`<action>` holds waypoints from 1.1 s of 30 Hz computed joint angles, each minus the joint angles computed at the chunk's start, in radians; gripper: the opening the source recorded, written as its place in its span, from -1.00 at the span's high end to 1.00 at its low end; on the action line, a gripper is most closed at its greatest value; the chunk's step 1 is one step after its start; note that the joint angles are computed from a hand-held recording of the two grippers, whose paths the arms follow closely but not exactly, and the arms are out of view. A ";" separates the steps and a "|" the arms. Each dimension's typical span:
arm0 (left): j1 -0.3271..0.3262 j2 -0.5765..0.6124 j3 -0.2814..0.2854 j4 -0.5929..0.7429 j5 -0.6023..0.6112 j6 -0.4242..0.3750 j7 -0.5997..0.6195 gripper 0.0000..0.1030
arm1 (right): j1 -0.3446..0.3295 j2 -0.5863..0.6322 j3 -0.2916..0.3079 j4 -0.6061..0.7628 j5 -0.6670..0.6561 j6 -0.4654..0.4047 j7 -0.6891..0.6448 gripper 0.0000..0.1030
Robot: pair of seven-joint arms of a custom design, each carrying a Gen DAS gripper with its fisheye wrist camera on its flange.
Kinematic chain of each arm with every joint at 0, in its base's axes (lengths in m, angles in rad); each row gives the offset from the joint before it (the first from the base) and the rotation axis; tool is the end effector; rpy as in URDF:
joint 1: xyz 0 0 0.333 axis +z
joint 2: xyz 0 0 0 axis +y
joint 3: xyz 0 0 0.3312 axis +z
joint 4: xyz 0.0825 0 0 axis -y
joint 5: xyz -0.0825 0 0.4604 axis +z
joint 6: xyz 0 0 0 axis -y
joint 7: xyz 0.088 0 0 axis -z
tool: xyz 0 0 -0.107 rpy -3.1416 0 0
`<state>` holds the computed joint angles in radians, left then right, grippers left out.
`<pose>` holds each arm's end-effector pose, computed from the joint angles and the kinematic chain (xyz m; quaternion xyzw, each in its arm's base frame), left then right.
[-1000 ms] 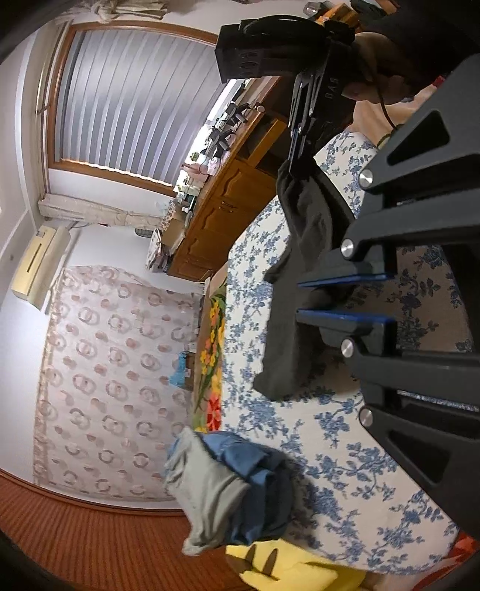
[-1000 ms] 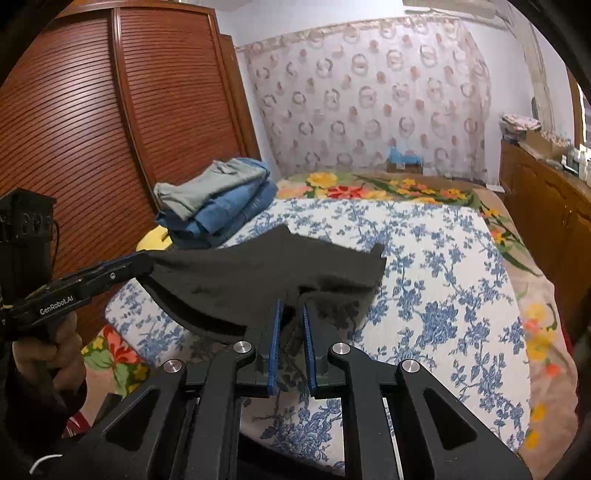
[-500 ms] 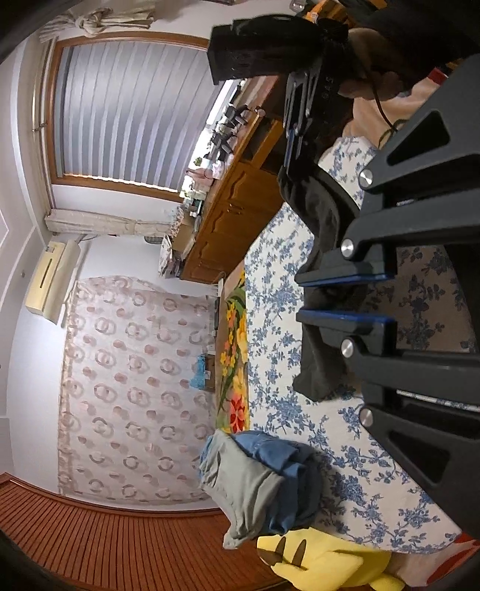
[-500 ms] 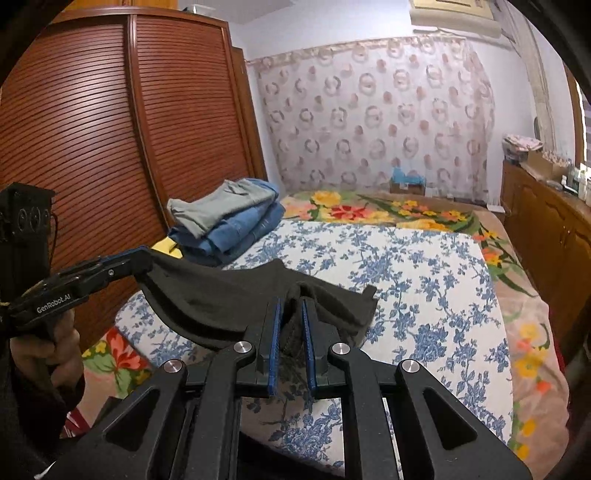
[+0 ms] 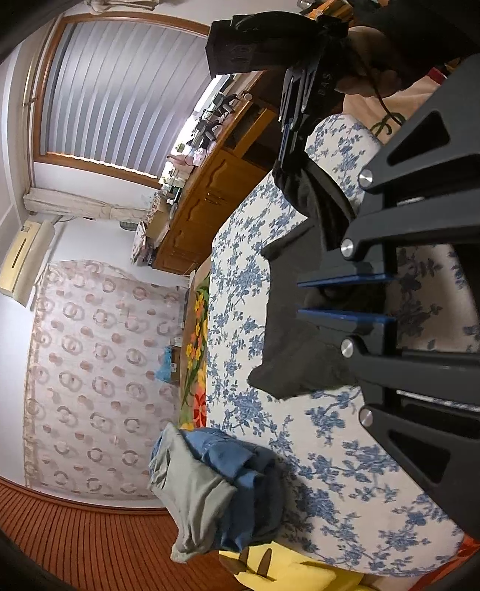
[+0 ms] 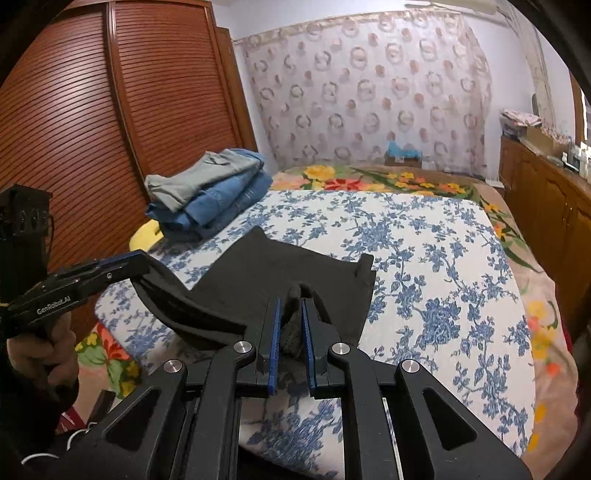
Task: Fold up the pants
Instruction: 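Lift the folded edge with both tools and fold it over again, then lower the fold and open both tools to release it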
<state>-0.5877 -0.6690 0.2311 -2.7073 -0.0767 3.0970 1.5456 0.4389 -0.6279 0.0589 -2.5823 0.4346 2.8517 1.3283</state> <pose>0.4236 -0.1446 0.5255 -0.5396 0.6757 -0.4614 0.1982 0.4197 0.2050 0.5514 -0.7432 0.4994 -0.1599 0.4155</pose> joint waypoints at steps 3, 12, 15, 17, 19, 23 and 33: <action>-0.016 0.042 0.020 0.043 -0.003 0.010 0.014 0.81 | -0.002 0.041 -0.005 0.030 -0.004 0.017 -0.012 0.83; -0.071 0.156 0.081 0.180 -0.041 0.015 0.073 0.81 | -0.050 0.177 0.018 0.152 -0.050 0.076 -0.012 0.83; -0.064 0.198 0.073 0.217 -0.063 -0.001 0.100 0.81 | -0.060 0.227 0.019 0.190 -0.057 0.071 -0.003 0.83; -0.033 0.232 0.045 0.239 -0.071 -0.020 0.114 0.81 | -0.070 0.252 0.023 0.205 -0.065 0.065 0.004 0.83; -0.008 0.258 0.023 0.252 -0.082 -0.035 0.131 0.80 | -0.082 0.274 0.029 0.217 -0.077 0.056 0.016 0.83; 0.045 0.289 -0.027 0.254 -0.102 -0.044 0.168 0.80 | -0.097 0.319 0.039 0.241 -0.101 0.030 0.038 0.83; 0.123 0.280 -0.096 0.230 -0.145 -0.072 0.253 0.30 | -0.125 0.381 0.060 0.271 -0.186 0.015 0.106 0.83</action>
<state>-0.4646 -0.3889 0.1351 -2.4777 -0.2217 3.0249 1.7989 0.3141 -0.2466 0.1184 -2.3109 0.2484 2.8668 1.4344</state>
